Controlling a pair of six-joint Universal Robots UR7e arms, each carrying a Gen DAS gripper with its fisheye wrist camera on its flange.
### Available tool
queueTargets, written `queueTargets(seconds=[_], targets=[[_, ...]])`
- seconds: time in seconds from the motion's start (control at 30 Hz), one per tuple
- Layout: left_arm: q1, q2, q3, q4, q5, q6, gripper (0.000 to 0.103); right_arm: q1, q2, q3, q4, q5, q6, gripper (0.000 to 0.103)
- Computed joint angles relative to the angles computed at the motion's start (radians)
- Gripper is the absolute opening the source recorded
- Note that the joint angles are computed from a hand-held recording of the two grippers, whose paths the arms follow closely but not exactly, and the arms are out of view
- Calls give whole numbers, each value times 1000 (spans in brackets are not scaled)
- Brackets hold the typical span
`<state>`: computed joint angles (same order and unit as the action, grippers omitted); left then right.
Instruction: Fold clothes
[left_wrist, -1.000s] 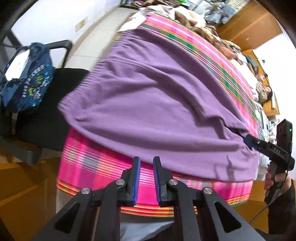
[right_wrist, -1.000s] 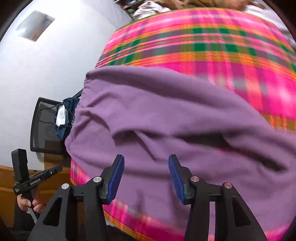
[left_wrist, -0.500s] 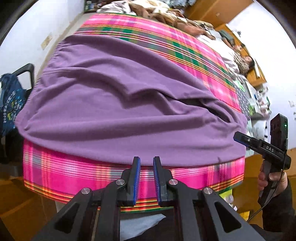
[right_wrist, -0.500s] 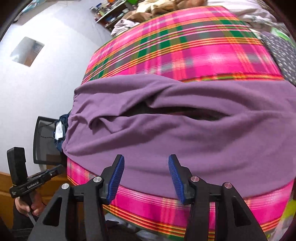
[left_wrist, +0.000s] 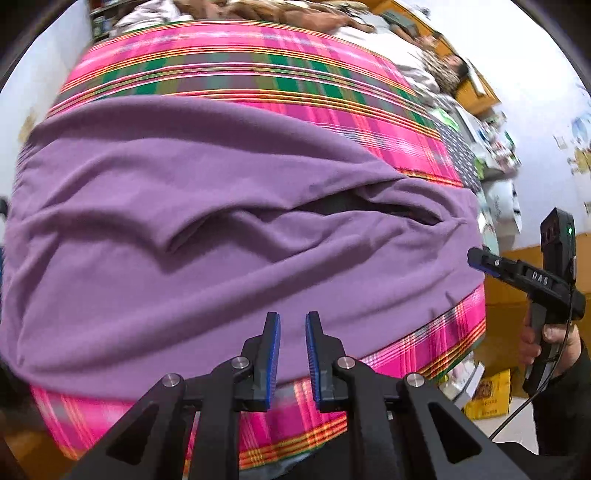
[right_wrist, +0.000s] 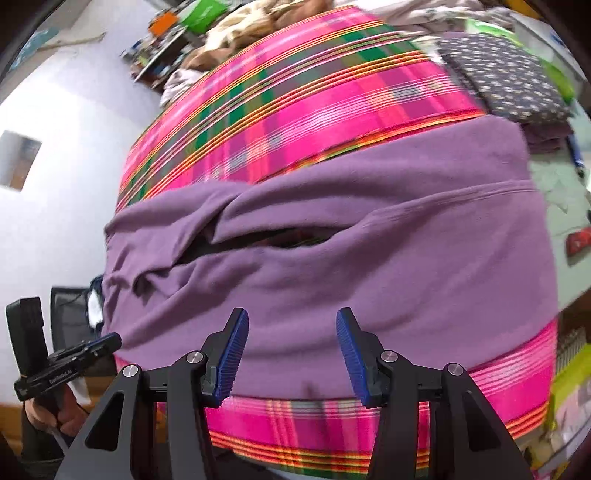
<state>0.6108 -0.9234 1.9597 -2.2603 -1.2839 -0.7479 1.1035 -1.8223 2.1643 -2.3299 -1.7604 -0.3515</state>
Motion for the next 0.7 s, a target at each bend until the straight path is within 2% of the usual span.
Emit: queueTargets(seconds=[0.23, 0.37, 0.47, 0.57, 0.7], targets=[[40, 80, -86, 28, -28, 86, 15, -29, -5, -31, -25, -18, 31, 51], [41, 113, -122, 47, -17, 82, 15, -37, 39, -79, -23, -27, -13, 51], [32, 126, -132, 57, -1, 29, 15, -17, 96, -137, -17, -49, -100, 51], [18, 129, -131, 63, 9, -47, 15, 15, 161, -203, -4, -69, -247, 51], [-9, 138, -124, 66, 11, -139, 15, 60, 260, -279, 17, -138, -487, 51]])
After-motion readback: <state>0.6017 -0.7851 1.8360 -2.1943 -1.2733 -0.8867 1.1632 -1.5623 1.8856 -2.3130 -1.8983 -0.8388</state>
